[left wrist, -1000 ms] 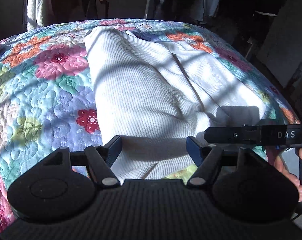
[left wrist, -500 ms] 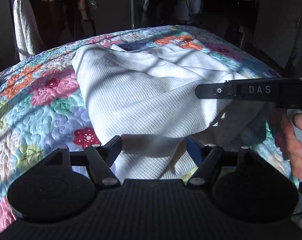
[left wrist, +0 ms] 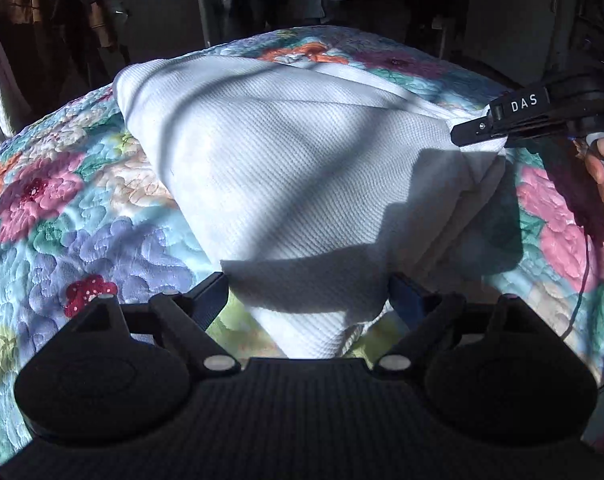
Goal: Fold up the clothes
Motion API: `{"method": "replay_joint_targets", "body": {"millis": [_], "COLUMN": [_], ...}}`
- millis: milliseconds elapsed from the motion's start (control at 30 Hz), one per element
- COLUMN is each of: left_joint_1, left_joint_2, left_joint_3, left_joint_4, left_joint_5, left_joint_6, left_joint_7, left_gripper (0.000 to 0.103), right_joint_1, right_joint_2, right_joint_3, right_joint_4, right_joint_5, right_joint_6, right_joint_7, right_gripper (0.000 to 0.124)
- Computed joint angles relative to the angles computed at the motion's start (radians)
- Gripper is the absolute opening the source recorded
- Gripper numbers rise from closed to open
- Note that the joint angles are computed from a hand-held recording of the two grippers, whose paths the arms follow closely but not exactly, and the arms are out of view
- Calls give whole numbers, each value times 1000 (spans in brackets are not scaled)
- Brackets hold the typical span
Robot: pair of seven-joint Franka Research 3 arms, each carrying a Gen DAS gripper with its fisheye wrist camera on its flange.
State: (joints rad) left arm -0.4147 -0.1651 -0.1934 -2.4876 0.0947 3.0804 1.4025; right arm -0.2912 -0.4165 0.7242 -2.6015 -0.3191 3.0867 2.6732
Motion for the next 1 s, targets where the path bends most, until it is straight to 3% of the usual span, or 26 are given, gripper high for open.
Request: {"method": "replay_joint_targets", "body": {"millis": [100,200,233,300,367,433,500,633,667,700,800,900,1000], "left_joint_1": [-142,-238,-262,-294,-273,-244,-269,-339,-345,-340,-274,-187,-166], "left_joint_2": [-8,-26,-31,-37,-34,-30,-45,-86,-92,-96,-85,-69,-61], "left_joint_3": [127,207,224,242,219,192,215,280,286,282,224,156,137], "left_joint_4": [-5,-9,-8,-5,0,4,4,6,8,11,18,30,44], "left_joint_5": [-230,-427,-478,-560,-583,-598,-686,-910,-950,-973,-956,-905,-956], "left_joint_6": [2,4,3,-1,-10,-19,-33,-57,-63,-73,-87,-131,-159], "left_joint_7": [136,266,309,377,390,394,463,646,678,692,647,549,570], "left_gripper": [87,87,87,87,87,87,87,87,87,87,87,87,87], "right_joint_1": [-83,-150,-148,-134,-106,-32,-18,11,28,46,72,78,64], "right_joint_2": [-54,-234,-279,-264,-157,-41,-25,-40,-38,-44,-78,-112,-161], "right_joint_3": [79,151,155,162,130,39,8,-12,-26,-40,-67,-51,-22], "right_joint_4": [-6,-69,-74,-53,-26,-26,-30,-29,-28,-30,-36,-17,-11], "right_joint_5": [-20,2,4,38,35,76,75,38,35,38,34,-40,-109], "right_joint_6": [43,177,172,57,-50,-55,-27,-62,-84,-112,-162,-227,-251], "right_joint_7": [30,47,24,-57,-72,-75,-40,-21,-16,-1,64,77,141], "right_gripper": [13,12,12,12,12,13,14,16,18,30,48,53,57]}}
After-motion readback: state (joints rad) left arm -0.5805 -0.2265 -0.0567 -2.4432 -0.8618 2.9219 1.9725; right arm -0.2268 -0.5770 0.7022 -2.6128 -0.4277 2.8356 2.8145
